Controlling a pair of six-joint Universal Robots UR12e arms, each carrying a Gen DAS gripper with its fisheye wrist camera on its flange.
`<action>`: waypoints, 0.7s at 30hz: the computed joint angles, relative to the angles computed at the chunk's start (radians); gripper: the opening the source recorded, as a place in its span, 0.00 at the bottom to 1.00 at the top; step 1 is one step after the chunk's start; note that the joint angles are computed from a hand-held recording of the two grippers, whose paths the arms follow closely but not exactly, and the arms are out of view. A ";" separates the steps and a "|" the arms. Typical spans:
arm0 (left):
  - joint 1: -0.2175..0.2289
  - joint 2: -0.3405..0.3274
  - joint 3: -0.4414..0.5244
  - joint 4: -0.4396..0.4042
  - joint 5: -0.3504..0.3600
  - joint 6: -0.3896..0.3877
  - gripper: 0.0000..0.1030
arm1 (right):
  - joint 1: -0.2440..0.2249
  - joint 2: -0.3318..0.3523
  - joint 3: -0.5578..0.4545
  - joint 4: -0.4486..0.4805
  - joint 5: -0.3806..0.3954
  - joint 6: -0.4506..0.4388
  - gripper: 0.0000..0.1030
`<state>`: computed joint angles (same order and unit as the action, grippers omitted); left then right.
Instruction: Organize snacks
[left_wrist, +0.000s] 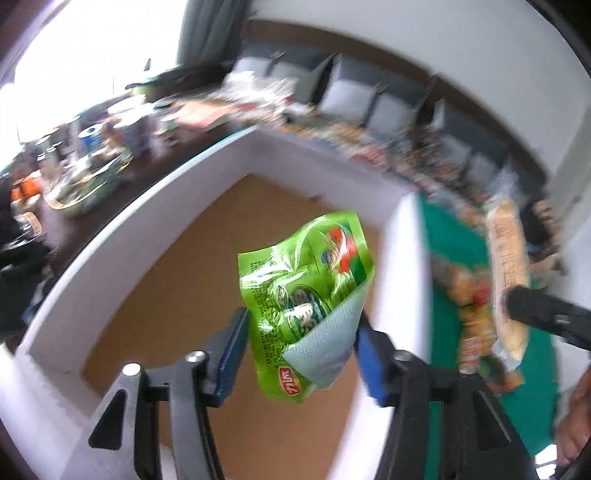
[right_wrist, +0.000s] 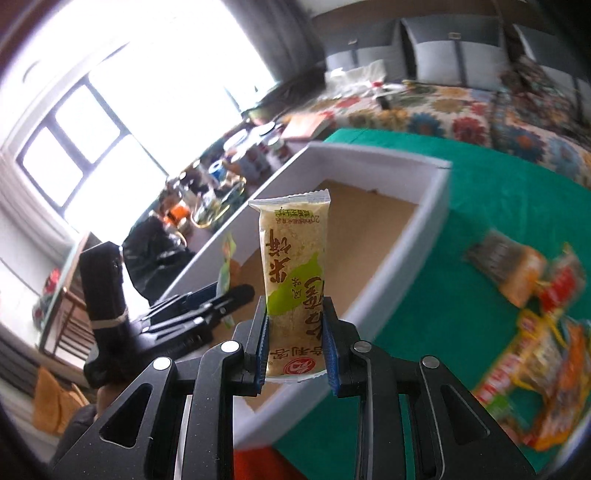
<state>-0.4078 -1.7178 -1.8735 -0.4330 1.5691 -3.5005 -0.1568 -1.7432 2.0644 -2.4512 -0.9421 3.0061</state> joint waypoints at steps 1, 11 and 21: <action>-0.001 -0.002 -0.001 -0.028 0.020 -0.016 0.86 | 0.015 0.014 -0.005 -0.002 -0.020 0.002 0.59; -0.071 0.002 -0.042 0.073 -0.006 -0.097 0.89 | -0.131 -0.100 0.204 -0.276 -0.215 0.034 0.72; -0.252 -0.121 0.097 0.070 -0.120 -0.002 0.99 | -0.605 -0.204 0.455 -0.415 -0.516 -0.007 0.72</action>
